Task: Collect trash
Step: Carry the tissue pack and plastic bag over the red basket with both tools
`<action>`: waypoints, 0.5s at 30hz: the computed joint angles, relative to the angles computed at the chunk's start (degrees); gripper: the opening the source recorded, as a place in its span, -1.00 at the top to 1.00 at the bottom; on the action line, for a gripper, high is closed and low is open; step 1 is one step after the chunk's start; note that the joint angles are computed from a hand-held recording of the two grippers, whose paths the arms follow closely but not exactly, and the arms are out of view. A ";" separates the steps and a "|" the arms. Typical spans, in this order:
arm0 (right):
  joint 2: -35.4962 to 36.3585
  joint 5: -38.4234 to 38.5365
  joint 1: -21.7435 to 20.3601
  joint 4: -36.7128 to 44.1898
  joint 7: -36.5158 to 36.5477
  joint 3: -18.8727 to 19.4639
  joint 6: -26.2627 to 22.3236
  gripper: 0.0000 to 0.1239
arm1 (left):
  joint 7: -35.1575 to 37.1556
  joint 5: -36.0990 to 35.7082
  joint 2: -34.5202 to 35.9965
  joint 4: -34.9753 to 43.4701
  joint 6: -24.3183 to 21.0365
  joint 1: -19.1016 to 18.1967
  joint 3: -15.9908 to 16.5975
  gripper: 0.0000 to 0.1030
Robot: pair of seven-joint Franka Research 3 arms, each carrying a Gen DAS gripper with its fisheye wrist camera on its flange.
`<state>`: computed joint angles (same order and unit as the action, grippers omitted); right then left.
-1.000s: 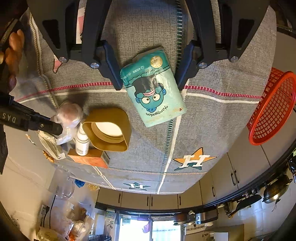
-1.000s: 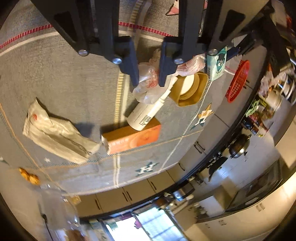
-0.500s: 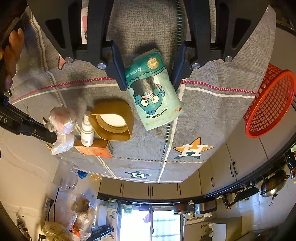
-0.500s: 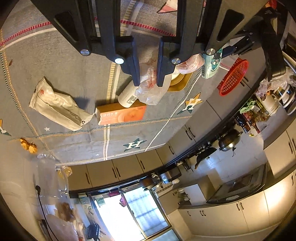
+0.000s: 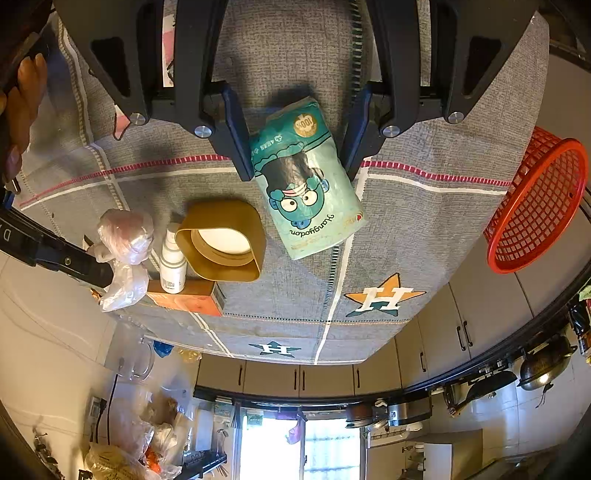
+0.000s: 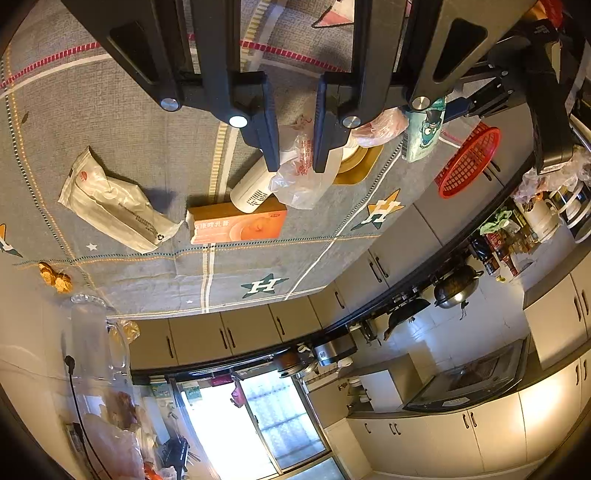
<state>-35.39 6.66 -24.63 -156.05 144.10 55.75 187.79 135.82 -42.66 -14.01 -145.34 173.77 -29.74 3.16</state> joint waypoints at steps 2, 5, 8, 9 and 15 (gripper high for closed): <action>0.10 -0.08 -0.07 0.06 -0.04 0.13 0.09 0.70 | -0.10 0.04 0.00 -0.02 0.05 0.06 -0.08 0.10; 0.11 -0.04 0.00 0.04 0.05 0.09 0.10 0.70 | 0.11 -0.09 0.00 -0.01 0.07 -0.02 -0.02 0.10; 0.14 -0.13 -0.06 0.09 0.00 0.10 0.05 0.70 | 0.03 -0.10 0.05 -0.03 0.24 0.06 -0.08 0.10; 0.13 -0.12 -0.01 0.07 -0.01 0.06 0.05 0.70 | 0.04 -0.11 0.04 -0.02 0.23 0.02 -0.04 0.10; 0.18 -0.03 0.03 -0.03 -0.04 0.06 0.15 0.70 | 0.17 -0.26 0.16 -0.01 0.48 -0.15 0.08 0.10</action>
